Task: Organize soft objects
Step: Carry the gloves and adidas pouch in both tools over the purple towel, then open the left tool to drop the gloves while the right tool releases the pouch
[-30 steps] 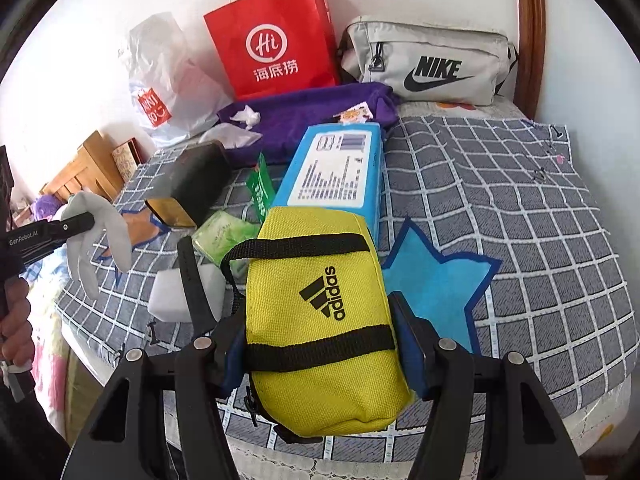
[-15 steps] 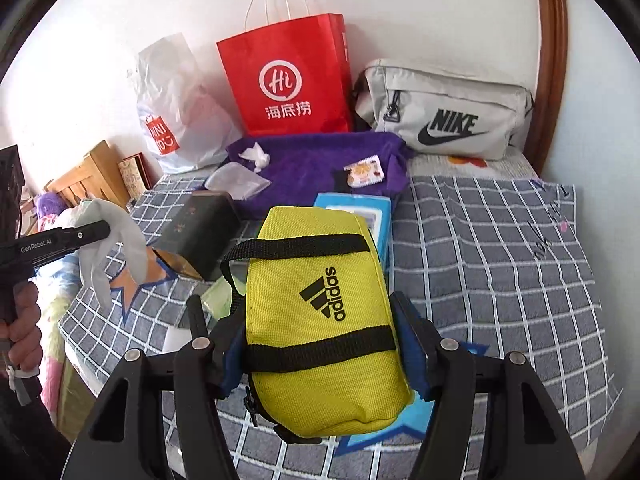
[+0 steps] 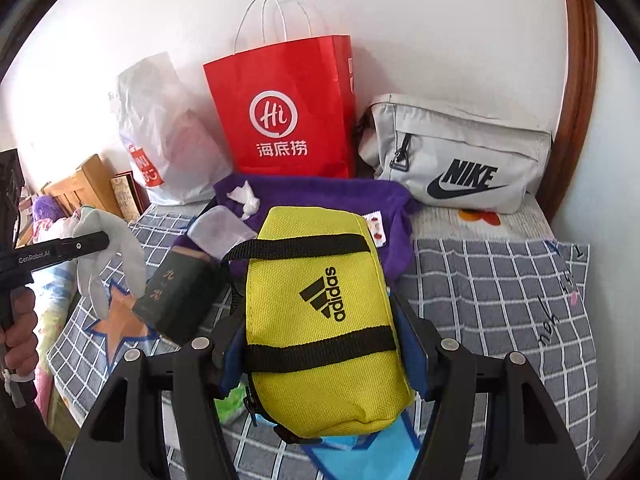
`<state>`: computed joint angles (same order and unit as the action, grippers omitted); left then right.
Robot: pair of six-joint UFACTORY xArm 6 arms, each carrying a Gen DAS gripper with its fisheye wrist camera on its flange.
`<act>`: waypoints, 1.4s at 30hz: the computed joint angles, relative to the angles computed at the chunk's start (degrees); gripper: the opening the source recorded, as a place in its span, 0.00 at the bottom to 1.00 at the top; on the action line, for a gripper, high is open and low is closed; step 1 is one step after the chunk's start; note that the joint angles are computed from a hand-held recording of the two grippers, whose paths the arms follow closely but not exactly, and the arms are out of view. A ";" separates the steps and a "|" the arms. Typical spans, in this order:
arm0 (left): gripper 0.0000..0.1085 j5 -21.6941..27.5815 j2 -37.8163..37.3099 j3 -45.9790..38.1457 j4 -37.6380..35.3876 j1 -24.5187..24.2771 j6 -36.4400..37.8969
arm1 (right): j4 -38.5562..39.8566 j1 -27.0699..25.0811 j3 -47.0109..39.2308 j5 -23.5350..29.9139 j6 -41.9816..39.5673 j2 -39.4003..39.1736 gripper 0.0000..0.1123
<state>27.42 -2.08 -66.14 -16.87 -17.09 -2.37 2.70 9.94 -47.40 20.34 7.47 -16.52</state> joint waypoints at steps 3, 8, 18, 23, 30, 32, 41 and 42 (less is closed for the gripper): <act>0.16 0.43 2.93 -3.57 1.00 0.45 -0.17 | 0.52 -0.86 -3.86 -0.38 -1.57 4.26 0.57; 0.16 1.21 7.43 -9.62 5.10 1.10 -2.25 | 3.48 -2.29 -10.67 1.48 -5.76 10.51 0.57; 0.16 1.57 16.55 -19.62 2.69 1.82 -1.71 | 7.29 -4.41 -21.98 1.72 -11.20 23.44 0.57; 0.16 2.53 20.74 -24.16 1.89 1.98 -1.71 | 8.84 -5.06 -26.59 3.48 -13.35 29.25 0.57; 0.16 5.40 28.55 -32.54 0.74 1.80 -1.23 | 11.41 -5.71 -30.80 6.31 -15.94 35.06 0.57; 0.16 6.69 30.74 -35.31 0.16 1.70 -0.21 | 11.35 -5.86 -31.76 7.26 -15.76 36.31 0.57; 0.16 13.80 42.32 -51.41 -3.78 1.02 3.03 | 8.82 -5.81 -34.87 9.50 -14.49 39.44 0.59; 0.16 14.37 43.30 -52.85 -3.66 0.88 2.91 | 8.26 -5.75 -34.89 9.28 -14.16 39.55 0.60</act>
